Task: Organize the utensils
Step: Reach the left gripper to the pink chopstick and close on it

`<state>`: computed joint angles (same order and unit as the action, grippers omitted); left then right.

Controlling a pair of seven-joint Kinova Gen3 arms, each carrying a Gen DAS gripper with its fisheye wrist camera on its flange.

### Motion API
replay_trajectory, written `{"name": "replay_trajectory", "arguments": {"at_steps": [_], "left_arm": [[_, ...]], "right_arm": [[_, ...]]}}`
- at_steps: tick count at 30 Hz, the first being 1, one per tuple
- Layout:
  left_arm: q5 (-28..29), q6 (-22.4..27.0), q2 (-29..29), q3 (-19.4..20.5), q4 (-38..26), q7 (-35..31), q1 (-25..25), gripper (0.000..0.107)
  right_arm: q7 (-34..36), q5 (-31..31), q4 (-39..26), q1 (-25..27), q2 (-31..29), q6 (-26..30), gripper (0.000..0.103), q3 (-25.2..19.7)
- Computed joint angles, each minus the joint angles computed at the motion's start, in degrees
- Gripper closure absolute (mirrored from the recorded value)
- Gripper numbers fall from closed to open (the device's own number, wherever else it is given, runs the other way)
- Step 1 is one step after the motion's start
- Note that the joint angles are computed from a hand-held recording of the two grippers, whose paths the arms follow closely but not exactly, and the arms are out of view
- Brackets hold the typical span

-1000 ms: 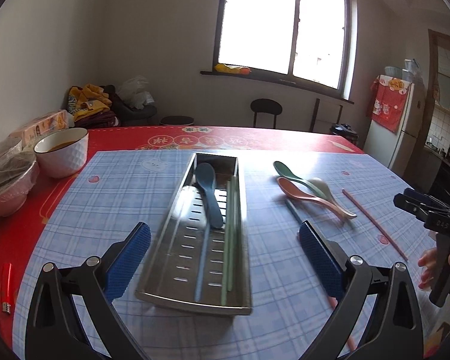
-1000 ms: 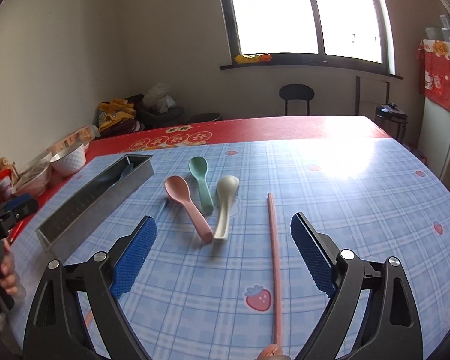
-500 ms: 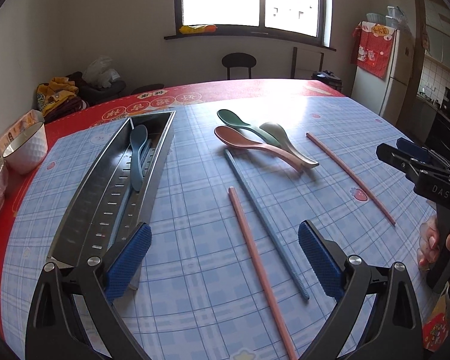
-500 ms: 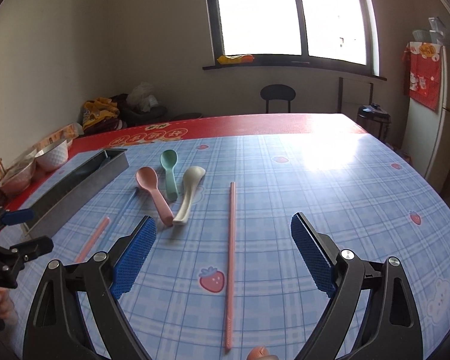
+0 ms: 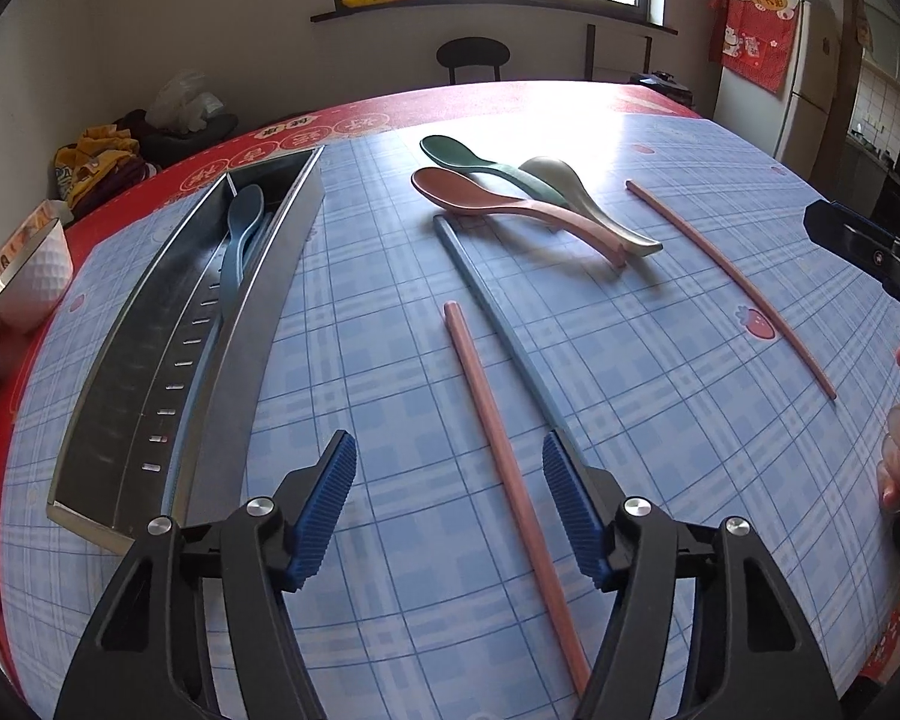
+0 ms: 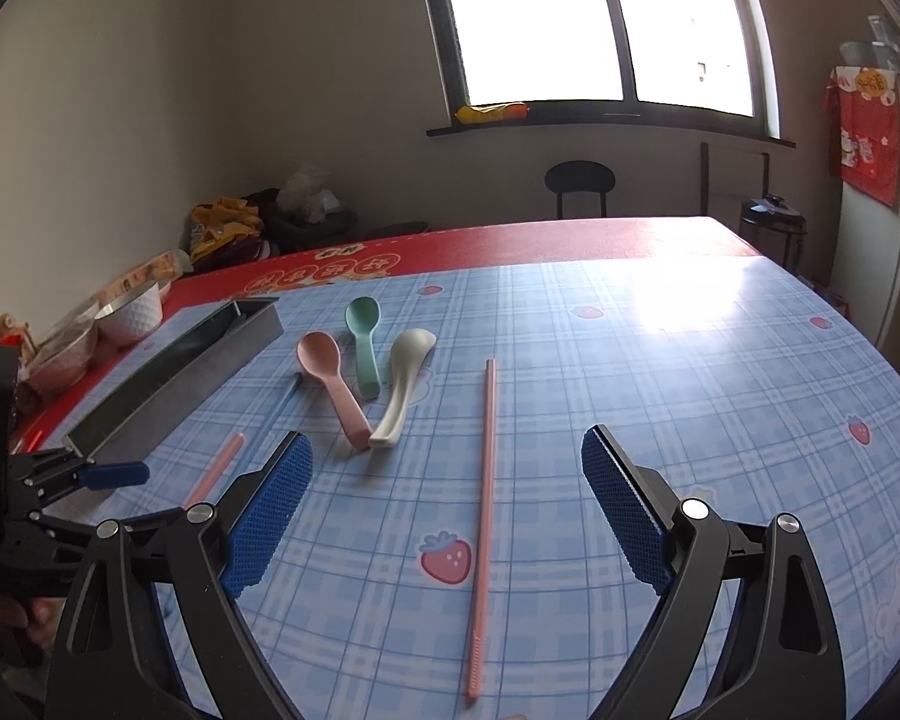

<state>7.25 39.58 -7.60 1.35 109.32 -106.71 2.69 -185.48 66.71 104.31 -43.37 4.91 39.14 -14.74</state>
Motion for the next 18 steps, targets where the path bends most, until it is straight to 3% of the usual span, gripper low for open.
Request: {"name": "replay_trajectory", "arguments": {"at_steps": [5,12,18], "left_arm": [[1.4,1.0,1.1,-0.5,-0.7,-1.3,-0.1,0.053],[5.1,1.5,1.2,-1.7,-0.6,-4.5,-0.4,0.055],[4.5,0.6,0.8,-0.8,0.1,-3.5,-0.7,0.056]], "right_arm": [[0.2,-0.7,-0.1,0.3,0.0,-0.5,0.015,0.2],[0.5,-0.8,-0.1,0.3,0.0,-0.6,0.015,0.3],[-0.9,0.7,0.2,-0.2,0.0,0.6,0.015,0.0]]}}
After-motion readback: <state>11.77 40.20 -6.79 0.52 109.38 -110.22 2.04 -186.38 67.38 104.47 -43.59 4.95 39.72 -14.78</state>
